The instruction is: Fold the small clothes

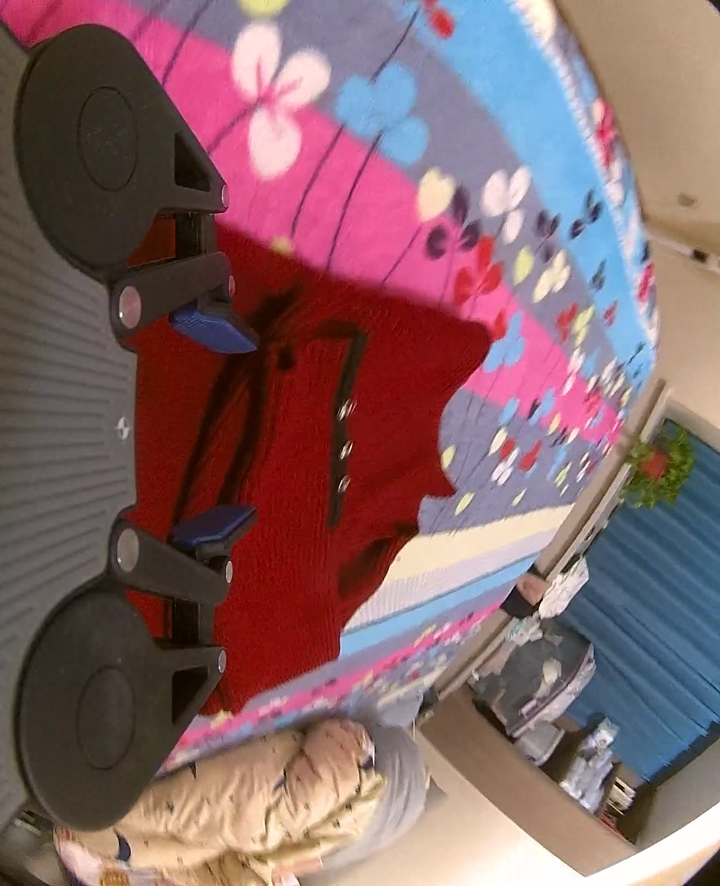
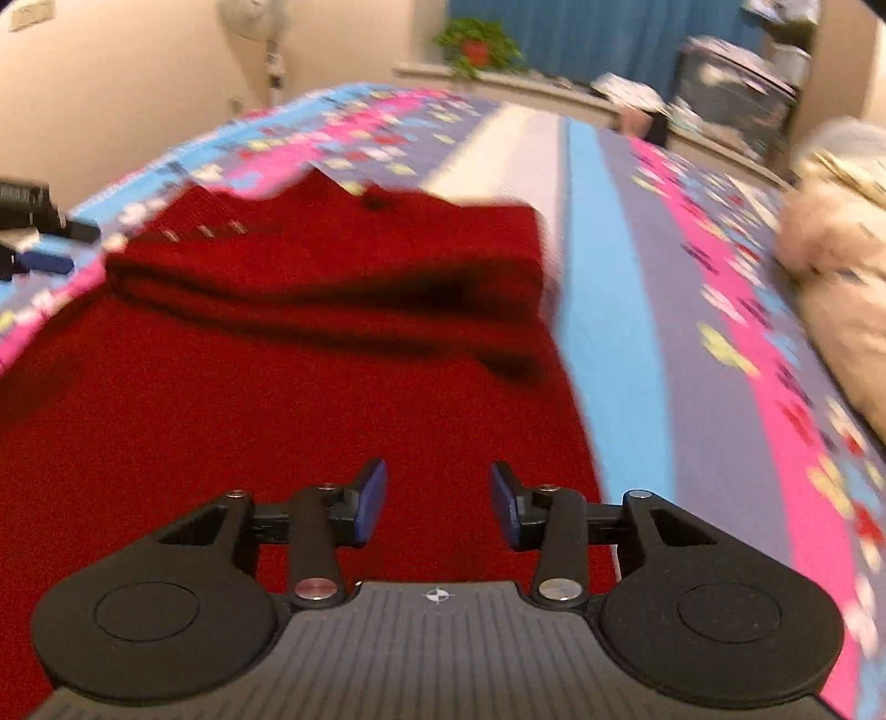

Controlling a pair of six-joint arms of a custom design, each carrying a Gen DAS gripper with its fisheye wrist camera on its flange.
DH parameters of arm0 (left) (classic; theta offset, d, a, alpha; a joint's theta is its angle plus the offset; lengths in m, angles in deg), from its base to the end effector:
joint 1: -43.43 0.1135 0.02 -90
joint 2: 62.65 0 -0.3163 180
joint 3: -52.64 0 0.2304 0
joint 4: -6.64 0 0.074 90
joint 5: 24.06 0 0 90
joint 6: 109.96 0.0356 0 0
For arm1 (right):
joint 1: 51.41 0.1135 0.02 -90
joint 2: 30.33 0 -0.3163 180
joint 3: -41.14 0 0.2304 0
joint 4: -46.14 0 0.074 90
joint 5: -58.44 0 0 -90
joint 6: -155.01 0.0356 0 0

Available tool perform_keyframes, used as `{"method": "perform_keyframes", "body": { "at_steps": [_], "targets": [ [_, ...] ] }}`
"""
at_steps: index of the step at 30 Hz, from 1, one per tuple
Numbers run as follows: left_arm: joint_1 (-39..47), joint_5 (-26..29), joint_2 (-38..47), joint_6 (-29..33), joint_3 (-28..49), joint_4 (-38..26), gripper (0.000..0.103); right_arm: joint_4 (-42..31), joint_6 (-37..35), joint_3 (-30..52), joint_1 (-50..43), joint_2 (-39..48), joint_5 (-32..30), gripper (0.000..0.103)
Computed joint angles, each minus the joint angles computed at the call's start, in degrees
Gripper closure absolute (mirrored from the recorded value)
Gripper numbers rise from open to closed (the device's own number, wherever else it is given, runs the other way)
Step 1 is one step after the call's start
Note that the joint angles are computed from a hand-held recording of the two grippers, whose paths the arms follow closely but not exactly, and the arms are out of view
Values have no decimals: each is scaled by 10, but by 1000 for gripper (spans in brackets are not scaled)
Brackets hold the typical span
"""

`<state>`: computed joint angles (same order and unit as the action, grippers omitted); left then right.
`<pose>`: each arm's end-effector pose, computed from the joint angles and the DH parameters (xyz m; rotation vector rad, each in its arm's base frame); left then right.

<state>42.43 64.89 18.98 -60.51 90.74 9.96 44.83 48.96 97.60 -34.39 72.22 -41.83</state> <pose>0.2247 -0.0033 0.1970 -0.7868 2.1595 -0.3586 0.3063 0.1004 0.1760 -0.7608 2.2682 0.2227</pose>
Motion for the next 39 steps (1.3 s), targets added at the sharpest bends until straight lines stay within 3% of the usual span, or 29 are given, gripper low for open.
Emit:
{"method": "perform_keyframes", "body": {
  "at_steps": [2, 4, 5, 9, 10, 12, 14, 16, 19, 21, 23, 25, 27, 30, 32, 33, 34, 35, 36, 39],
  "targets": [
    [5, 20, 32, 13, 3, 40, 37, 17, 16, -41, -36, -7, -1, 60],
    [13, 40, 67, 13, 11, 67, 37, -25, 26, -41, -40, -8, 52, 60],
    [16, 48, 83, 2, 15, 75, 37, -11, 35, -52, -44, -14, 55, 60],
    [36, 61, 134, -14, 31, 92, 41, -31, 38, -43, -58, 5, 23, 60],
    [37, 53, 143, -4, 36, 92, 46, -36, 32, -36, -47, 15, 42, 60],
    [40, 39, 154, 23, 42, 94, 88, -29, 15, -43, -46, 18, 53, 59],
    [41, 25, 147, 41, 40, 106, 91, -28, 15, -42, -47, 19, 49, 59],
    [27, -12, 115, 72, 32, 127, 91, -29, 24, -39, -47, 24, 48, 59],
    [-14, -86, 81, 164, 2, 209, 91, -33, 33, -30, -45, 26, 50, 59],
    [-15, -110, 96, 173, 19, 172, 80, -26, 37, -28, -39, 32, 57, 59],
    [21, -76, 118, 124, 41, 108, 74, -21, 40, -28, -35, 35, 62, 59],
    [28, -110, 110, 89, 39, 91, 74, -18, 41, -29, -34, 36, 64, 59],
    [13, -144, 86, 104, 24, 117, 74, -20, 41, -27, -36, 37, 61, 59],
    [-13, -140, 88, 159, 7, 171, 69, -21, 44, -25, -36, 37, 61, 59],
    [-19, -117, 126, 173, 42, 109, 61, -18, 45, -27, -33, 37, 66, 59],
    [-17, -104, 153, 176, 74, 38, 61, -15, 44, -28, -32, 37, 68, 59],
    [-24, -119, 175, 174, 83, 11, 60, -10, 44, -31, -31, 36, 70, 59],
    [-40, -149, 176, 176, 69, 37, 59, -8, 42, -33, -31, 36, 70, 59],
    [-54, -174, 165, 176, 73, 23, 59, -6, 42, -34, -32, 35, 69, 59],
    [-77, -184, 102, 172, 50, 36, 52, 1, 46, -42, -36, 25, 66, 59]
  ]
}}
